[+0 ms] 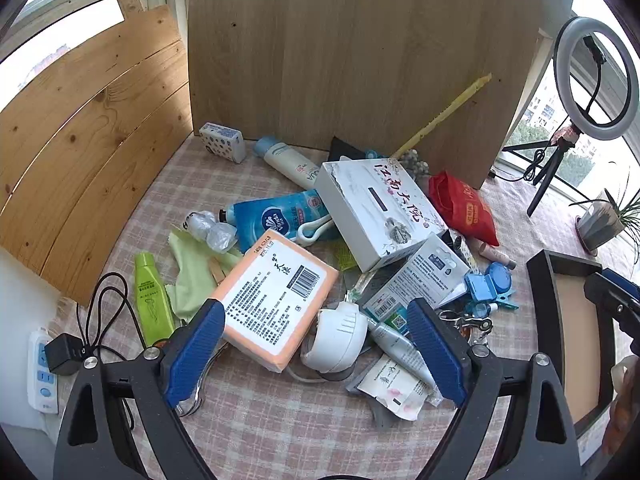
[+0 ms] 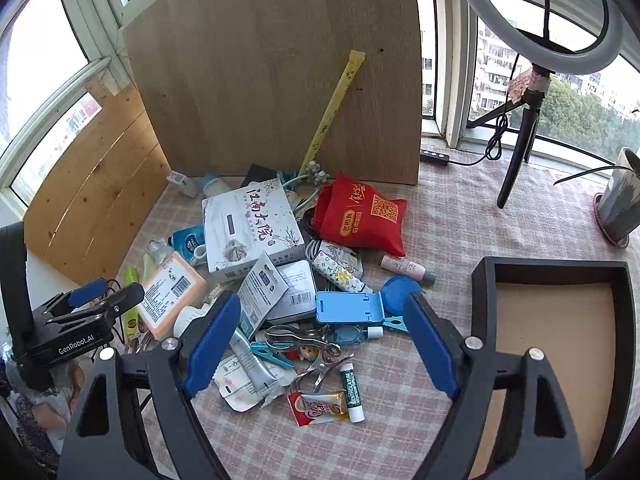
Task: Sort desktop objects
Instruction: 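Reach the right tool to the white printed box and grip it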
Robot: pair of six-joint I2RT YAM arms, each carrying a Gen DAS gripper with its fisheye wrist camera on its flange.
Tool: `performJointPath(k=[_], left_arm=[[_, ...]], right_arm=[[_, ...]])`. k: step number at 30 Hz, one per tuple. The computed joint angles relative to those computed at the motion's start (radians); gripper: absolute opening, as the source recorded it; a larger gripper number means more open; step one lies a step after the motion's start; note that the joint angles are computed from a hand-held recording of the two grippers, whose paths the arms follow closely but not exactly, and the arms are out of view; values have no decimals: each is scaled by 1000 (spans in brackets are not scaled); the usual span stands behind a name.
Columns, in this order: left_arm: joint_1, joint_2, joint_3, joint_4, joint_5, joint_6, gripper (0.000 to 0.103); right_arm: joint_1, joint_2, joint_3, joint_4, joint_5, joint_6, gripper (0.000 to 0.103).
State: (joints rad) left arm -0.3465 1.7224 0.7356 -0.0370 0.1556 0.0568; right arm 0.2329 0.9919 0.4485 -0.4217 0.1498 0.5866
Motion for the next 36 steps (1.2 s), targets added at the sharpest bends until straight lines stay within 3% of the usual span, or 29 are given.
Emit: performJointPath(k=[9,15,18,25,34,36], left_arm=[[-76,205,200,-38,-15,-113,82],[-123,350,354,-75,-22,-160,76],[-136,407,419,-95,-33,-182,74],[-138,523,543,-148,-19,-204,71],[-146,592,627,-191,-1,-205,64],[-148,596,635,-196,13,-198,59]], right_arm=[[-136,503,209,224,-190,-163,62],[-199,817,414,261,-314,-216,51],[-220,930,491,269,-362,-219,50],[-233,1070,596,265,-428,-205,50],[-251,1118,630,263,-547,-173,51],[-243,1107,620,268,-534,-159,51]])
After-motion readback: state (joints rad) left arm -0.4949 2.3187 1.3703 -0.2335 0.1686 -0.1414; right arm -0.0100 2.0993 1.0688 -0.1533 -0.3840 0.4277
